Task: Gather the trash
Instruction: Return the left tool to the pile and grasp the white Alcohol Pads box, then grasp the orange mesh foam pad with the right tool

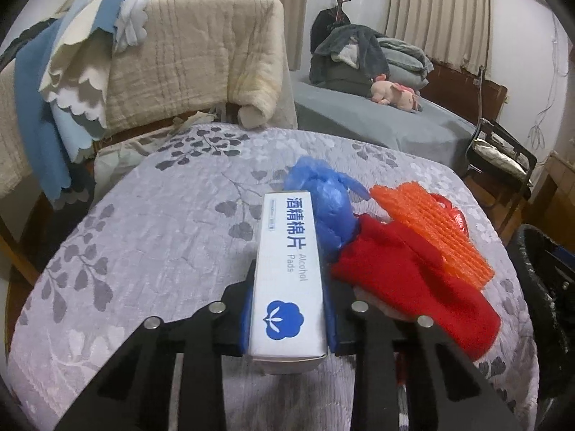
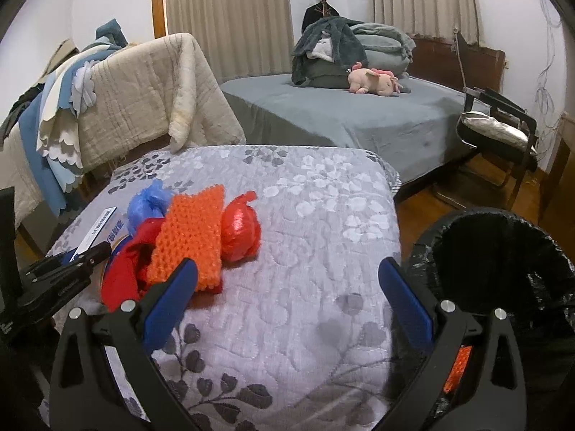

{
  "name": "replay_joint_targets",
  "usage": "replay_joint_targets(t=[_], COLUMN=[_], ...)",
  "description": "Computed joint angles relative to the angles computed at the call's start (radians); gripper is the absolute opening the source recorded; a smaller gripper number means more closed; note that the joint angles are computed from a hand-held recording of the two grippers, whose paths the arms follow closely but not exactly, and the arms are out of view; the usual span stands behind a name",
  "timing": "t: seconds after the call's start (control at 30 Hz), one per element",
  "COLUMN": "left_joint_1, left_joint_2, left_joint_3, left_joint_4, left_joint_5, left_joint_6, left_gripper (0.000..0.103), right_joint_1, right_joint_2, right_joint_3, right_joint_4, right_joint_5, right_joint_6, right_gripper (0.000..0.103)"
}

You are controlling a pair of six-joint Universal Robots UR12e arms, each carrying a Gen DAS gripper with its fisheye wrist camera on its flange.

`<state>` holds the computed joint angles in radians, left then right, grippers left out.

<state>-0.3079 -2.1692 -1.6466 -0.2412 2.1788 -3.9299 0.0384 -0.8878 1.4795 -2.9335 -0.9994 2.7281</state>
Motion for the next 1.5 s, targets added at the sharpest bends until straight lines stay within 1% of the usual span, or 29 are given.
replay_joint_targets(t=[0.13, 0.17, 0.2, 0.23, 0.33, 0.37, 0.43, 0.57, 0.63, 0.67, 0.73, 0.77, 0.83, 0.9, 1.0, 1.17, 1.27, 1.5], left_joint_1=[-0.003, -0.005, -0.006, -0.007, -0.011, -0.011, -0.01, -0.012, -0.013, -0.013, -0.013, -0.013, -0.013, -0.015, -0.019, -0.027, -0.03, -0.043], left_joint_2=[0.02, 0.023, 0.028, 0.03, 0.035, 0.036, 0.039, 0.041, 0.041, 0.042, 0.043, 0.043, 0.043, 0.043, 0.044, 0.048, 0.05, 0.049], left_joint_3=[-0.014, -0.017, -0.02, -0.022, -0.024, -0.024, -0.028, -0.03, -0.031, -0.031, -0.032, -0.032, -0.031, -0.029, -0.023, -0.015, -0.007, 0.015], left_joint_4=[-0.033, -0.039, -0.048, -0.049, -0.055, -0.056, -0.056, -0.056, -0.054, -0.054, -0.054, -0.054, -0.056, -0.062, -0.071, -0.066, -0.077, -0.035], left_joint_5=[0.021, 0.026, 0.034, 0.039, 0.063, 0.066, 0.066, 0.074, 0.075, 0.073, 0.07, 0.069, 0.072, 0.076, 0.08, 0.093, 0.098, 0.112], left_joint_6=[-0.023, -0.027, -0.03, -0.03, -0.022, -0.021, -0.027, -0.033, -0.03, -0.031, -0.033, -0.033, -0.032, -0.03, -0.029, -0.023, -0.019, 0.019], left_gripper=[0.03, 0.03, 0.03, 0.03, 0.03, 0.03, 0.03, 0.03, 0.03, 0.03, 0.03, 0.03, 0.03, 0.03, 0.03, 0.03, 0.03, 0.03], right_joint_1=[0.007, 0.009, 0.013, 0.016, 0.028, 0.033, 0.04, 0.051, 0.055, 0.056, 0.056, 0.056, 0.056, 0.054, 0.049, 0.037, 0.029, 0.01], right_joint_2=[0.001, 0.002, 0.003, 0.003, 0.008, 0.01, 0.013, 0.021, 0.024, 0.026, 0.027, 0.026, 0.023, 0.019, 0.012, -0.002, -0.014, -0.032], right_joint_3=[-0.003, -0.004, -0.005, -0.006, -0.013, -0.014, -0.017, -0.034, -0.04, -0.047, -0.056, -0.059, -0.06, -0.059, -0.053, -0.044, -0.038, -0.028], right_joint_4=[0.014, 0.017, 0.025, 0.033, 0.063, 0.064, 0.07, 0.107, 0.13, 0.158, 0.204, 0.228, 0.256, 0.273, 0.27, 0.244, 0.233, 0.177], right_joint_5=[0.027, 0.034, 0.037, 0.037, 0.034, 0.031, 0.025, 0.022, 0.026, 0.031, 0.046, 0.057, 0.072, 0.085, 0.108, 0.143, 0.162, 0.189], right_joint_6=[0.008, 0.007, 0.0, -0.008, -0.035, -0.041, -0.056, -0.079, -0.092, -0.107, -0.13, -0.144, -0.164, -0.178, -0.177, -0.166, -0.164, -0.117], right_gripper=[0.097, 0.095, 0.09, 0.083, 0.079, 0.078, 0.073, 0.068, 0.063, 0.06, 0.047, 0.043, 0.024, 0.013, 0.011, 0.011, 0.011, 0.011])
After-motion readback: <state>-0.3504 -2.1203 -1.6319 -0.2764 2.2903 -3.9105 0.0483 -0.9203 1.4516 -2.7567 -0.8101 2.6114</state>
